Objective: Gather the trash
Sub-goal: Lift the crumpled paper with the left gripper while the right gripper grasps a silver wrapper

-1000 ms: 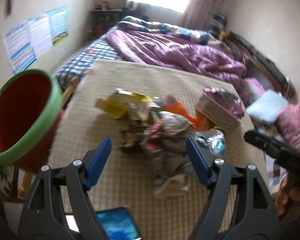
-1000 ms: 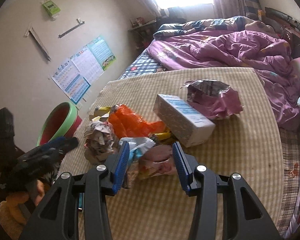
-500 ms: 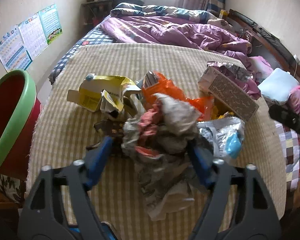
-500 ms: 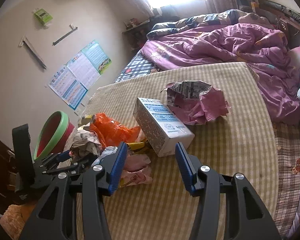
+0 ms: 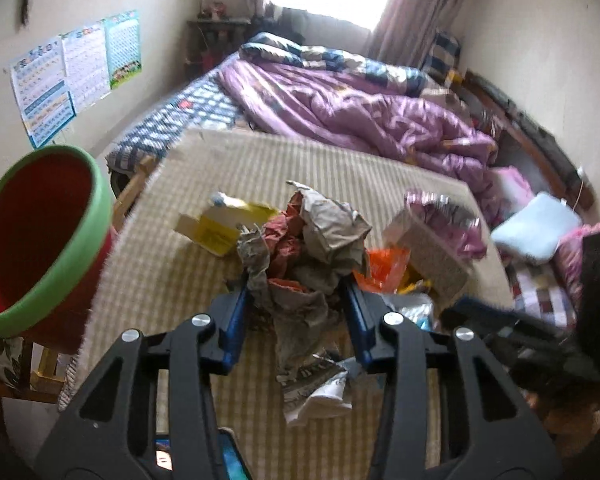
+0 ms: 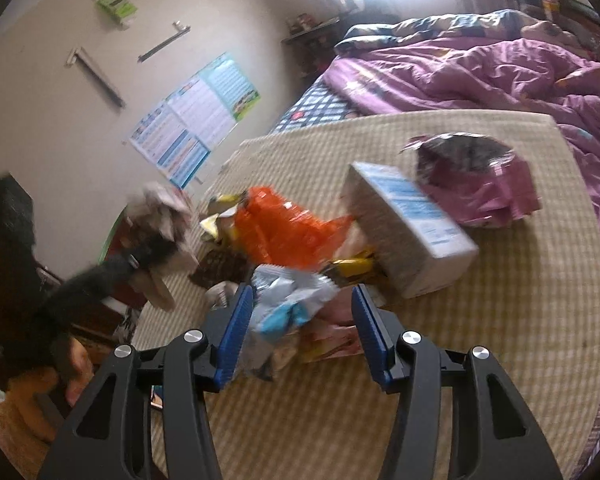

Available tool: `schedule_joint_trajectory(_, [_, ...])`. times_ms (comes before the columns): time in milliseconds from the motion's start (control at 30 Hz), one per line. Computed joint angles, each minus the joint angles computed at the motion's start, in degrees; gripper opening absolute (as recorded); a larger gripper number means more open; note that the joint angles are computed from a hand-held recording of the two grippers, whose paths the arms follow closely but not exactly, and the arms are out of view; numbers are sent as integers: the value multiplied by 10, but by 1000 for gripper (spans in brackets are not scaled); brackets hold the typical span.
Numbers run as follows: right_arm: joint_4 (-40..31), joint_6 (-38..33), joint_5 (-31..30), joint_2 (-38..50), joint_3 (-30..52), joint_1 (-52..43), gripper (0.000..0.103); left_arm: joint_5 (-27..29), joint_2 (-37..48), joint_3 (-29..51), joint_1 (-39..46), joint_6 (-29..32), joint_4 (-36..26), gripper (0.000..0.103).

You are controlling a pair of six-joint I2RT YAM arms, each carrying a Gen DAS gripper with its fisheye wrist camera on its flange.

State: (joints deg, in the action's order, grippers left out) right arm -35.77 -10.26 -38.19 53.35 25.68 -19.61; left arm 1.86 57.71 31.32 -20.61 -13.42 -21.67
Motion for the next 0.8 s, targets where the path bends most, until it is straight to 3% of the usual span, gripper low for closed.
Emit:
schedule_joint_trajectory(400, [50, 69, 86, -4, -28, 125, 56, 57, -113, 17, 203, 71, -85, 41])
schedule_joint_trajectory(467, [55, 72, 92, -6, -33, 135, 52, 69, -119, 17, 237, 84, -93, 41])
schedule_joint_trajectory(600, [56, 80, 91, -15, -34, 150, 26, 91, -126, 13, 290, 105, -101, 41])
schedule_joint_trajectory(667, [53, 85, 90, -31, -34, 156, 21, 101, -127, 10, 310, 113, -103, 41])
schedule_joint_trajectory(733, [48, 92, 87, -45, -30, 162, 4, 108, -128, 7, 323, 119, -104, 41])
schedule_joint_trajectory(800, [43, 97, 87, -57, -25, 165, 5, 123, -132, 3, 342, 132, -109, 41])
